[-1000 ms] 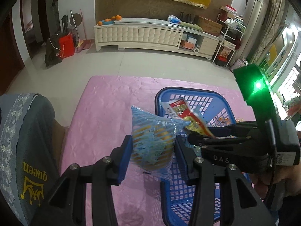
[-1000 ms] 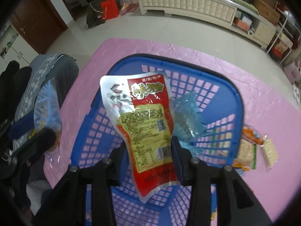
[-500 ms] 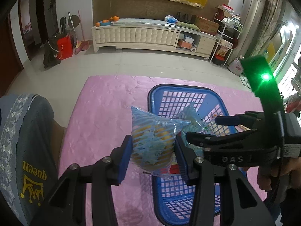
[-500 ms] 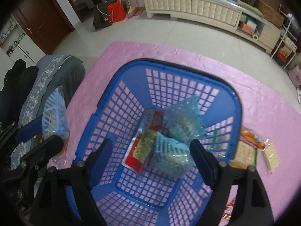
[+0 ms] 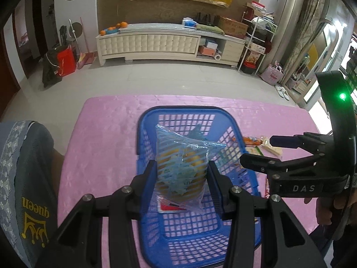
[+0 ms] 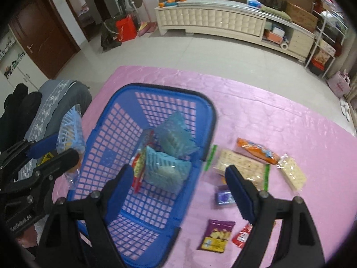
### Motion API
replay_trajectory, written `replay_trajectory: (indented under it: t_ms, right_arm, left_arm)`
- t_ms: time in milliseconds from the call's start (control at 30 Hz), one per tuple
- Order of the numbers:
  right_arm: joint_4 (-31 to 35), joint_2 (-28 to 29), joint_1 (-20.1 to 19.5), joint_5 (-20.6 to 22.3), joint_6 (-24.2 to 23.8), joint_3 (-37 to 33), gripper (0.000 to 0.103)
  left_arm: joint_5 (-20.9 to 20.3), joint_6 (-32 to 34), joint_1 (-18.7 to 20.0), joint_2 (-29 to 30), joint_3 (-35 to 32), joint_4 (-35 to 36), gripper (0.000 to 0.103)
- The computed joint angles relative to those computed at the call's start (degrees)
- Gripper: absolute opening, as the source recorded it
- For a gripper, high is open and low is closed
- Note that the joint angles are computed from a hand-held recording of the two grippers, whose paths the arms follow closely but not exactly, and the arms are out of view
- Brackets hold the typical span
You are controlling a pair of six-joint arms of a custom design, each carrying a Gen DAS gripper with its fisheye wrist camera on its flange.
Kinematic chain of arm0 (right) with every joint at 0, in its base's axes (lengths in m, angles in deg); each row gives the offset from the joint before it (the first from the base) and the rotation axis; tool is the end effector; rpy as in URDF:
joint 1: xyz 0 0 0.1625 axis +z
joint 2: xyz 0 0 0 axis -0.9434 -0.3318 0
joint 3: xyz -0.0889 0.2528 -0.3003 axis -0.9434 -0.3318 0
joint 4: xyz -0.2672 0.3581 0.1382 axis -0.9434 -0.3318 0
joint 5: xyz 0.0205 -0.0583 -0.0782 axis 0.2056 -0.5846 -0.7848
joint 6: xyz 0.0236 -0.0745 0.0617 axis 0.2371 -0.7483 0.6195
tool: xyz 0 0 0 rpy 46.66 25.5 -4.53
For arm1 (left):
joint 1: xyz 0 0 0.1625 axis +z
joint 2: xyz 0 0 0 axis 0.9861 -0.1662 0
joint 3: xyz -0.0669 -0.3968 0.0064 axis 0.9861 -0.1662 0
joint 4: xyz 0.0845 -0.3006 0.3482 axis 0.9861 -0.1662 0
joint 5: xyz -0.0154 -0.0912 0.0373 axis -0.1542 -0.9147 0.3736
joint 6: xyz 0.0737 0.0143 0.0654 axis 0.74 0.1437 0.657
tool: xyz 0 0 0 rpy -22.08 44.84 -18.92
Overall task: Organize snacks
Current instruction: 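Open the right gripper to drop the red pouch into the basket, then open the left gripper to drop the clear striped bag into the basket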
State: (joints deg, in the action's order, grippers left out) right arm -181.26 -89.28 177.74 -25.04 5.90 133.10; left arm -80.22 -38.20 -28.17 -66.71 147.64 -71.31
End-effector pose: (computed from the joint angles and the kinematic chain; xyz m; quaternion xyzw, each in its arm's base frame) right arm 0.3305 -0.7561 0.1568 0.3630 -0.9058 0.0575 0.2108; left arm -0.2288 -0.6464 0.2760 0.0164 0.8836 -0.3320 0.3298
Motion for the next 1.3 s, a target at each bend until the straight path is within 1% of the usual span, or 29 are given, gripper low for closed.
replay_trajectory:
  t_ms: [233, 400, 567, 700, 767, 800, 833, 900, 933, 1067, 1233, 1300]
  right_arm:
    - [-0.44, -0.29, -1.82, -0.11, -0.01, -0.49, 0.087]
    - [-0.58, 0.95, -3.22, -0.36, -0.59, -2.20, 0.087]
    - [0.56, 2.12, -4.35, 0.97, -0.79, -4.42, 0.087]
    - [0.76, 2.68, -4.93, 1.82, -0.70, -5.58, 0.087]
    - [0.84, 2.66, -5.23, 2.25, -0.77, -5.79, 0.087]
    - [0.73, 2.56, -5.30, 2.10, -0.89, -5.70, 0.087]
    - [0.62, 2.48, -5.33, 2.03, -1.03, -5.61, 0.087]
    - [0.27, 2.17, -5.39, 1.88, -1.35, -5.24, 0.087]
    - [0.12, 1.91, -5.39, 1.86, -1.33, -4.97, 0.087]
    - [0.30, 0.34, -5.42, 2.86, -0.54, -3.62, 0.087]
    - [-0.52, -2.56, -5.00, 3.02, -0.43, -0.69, 0.087]
    - [-0.92, -4.08, -4.87, 3.05, -0.58, 0.69, 0.087]
  left_arm:
    - [-2.36, 2.07, 1.37, 4.63, -4.22, 0.44, 0.042]
    - [-4.10, 3.55, 3.10, 8.40, -8.22, 1.09, 0.042]
    - [-5.48, 4.18, 5.01, 11.74, -12.07, 2.20, 0.043]
    - [-5.49, 3.37, 6.09, 13.83, -14.97, 4.37, 0.043]
    - [-5.52, 2.59, 6.49, 14.80, -16.70, 7.05, 0.049]
    - [-5.58, 2.86, 6.50, 14.97, -16.96, 7.31, 0.059]
    - [-5.37, 3.65, 6.32, 15.05, -16.96, 6.95, 0.062]
    - [-3.99, 5.54, 5.51, 14.71, -15.96, 5.25, 0.064]
    - [-3.52, 6.28, 4.99, 14.41, -15.48, 5.08, 0.067]
    - [-3.19, 5.98, 3.56, 13.09, -13.69, 5.37, 0.067]
    - [-3.38, 4.39, 1.39, 11.19, -11.44, 4.91, 0.068]
    - [-3.01, 4.23, 0.53, 10.85, -10.71, 4.64, 0.072]
